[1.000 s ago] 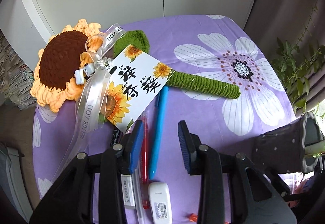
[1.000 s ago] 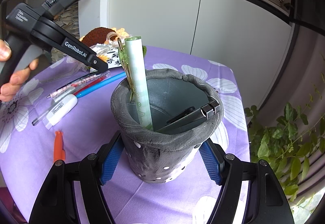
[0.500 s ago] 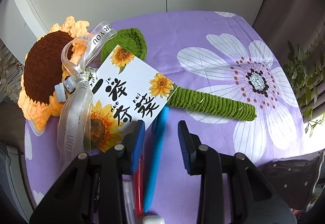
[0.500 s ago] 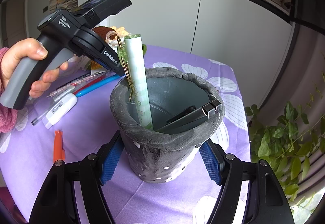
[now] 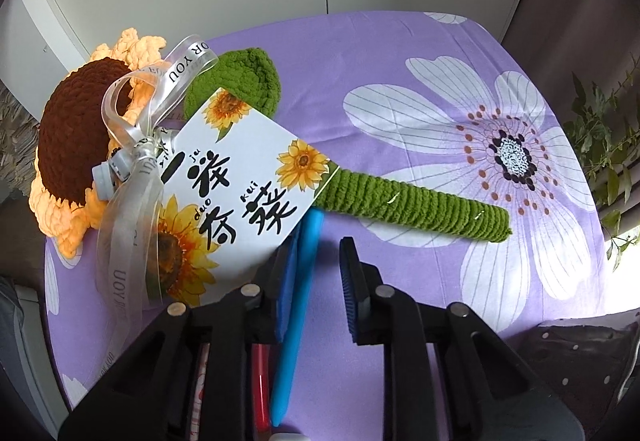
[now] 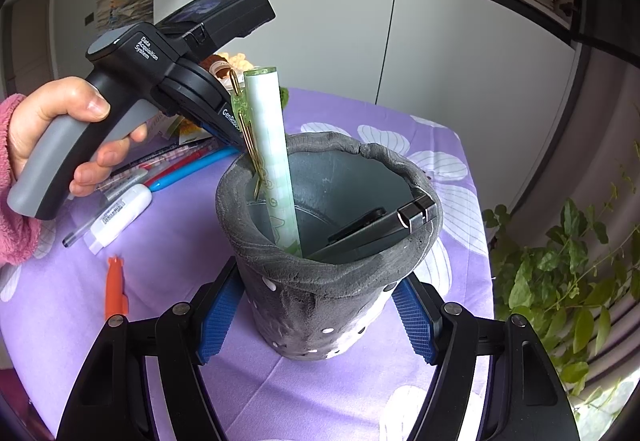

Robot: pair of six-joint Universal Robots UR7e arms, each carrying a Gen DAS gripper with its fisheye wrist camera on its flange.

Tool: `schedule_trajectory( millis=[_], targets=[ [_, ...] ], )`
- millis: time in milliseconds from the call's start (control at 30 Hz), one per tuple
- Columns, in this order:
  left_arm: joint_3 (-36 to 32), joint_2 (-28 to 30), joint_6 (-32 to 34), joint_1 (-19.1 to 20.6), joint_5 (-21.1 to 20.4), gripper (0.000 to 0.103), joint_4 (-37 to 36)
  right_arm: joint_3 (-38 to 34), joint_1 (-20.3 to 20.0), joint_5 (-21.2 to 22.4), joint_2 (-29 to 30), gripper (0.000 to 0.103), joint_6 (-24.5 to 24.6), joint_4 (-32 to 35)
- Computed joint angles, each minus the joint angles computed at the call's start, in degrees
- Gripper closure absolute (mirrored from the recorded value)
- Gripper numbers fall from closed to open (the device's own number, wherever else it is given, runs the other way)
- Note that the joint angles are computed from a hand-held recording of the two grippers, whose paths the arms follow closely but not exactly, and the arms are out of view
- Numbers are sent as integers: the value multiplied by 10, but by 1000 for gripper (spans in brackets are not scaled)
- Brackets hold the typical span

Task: Organize stationery
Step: 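Move the left tool down to the blue pen and grasp it, then lift the blue pen with the left tool over the pen holder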

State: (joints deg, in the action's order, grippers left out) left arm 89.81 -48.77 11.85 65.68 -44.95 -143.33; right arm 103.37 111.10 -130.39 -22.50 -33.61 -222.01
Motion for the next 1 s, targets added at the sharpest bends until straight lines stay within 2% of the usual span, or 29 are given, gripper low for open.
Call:
schedule_trajectory(
  millis=[100,167,367,567,733,867,1000],
  targets=[
    [7,5,13,-2,15,85,-20,1,-1,1,-1,30,0,0],
    [12,-1,5,-2,13,94,-14,1,-1,1,-1,30,0,-1],
    [40,-60,-62,4,-79,94,87,2,-3,4,-2,30,2,-1],
    [86,-106,-110,-6,-102,93,146,2,-3,3,-1,30,3,-3],
    [109,-112,-92,-18,-81,93,130,3,-2,3,-1,30,4,-4],
    [93,-88,-91,-18,-71,86,125,3,-2,3,-1,30,4,-5],
    [93,-70,-70,-23,-49,85,92,4,-2,5,-2,30,6,-4]
  ],
)
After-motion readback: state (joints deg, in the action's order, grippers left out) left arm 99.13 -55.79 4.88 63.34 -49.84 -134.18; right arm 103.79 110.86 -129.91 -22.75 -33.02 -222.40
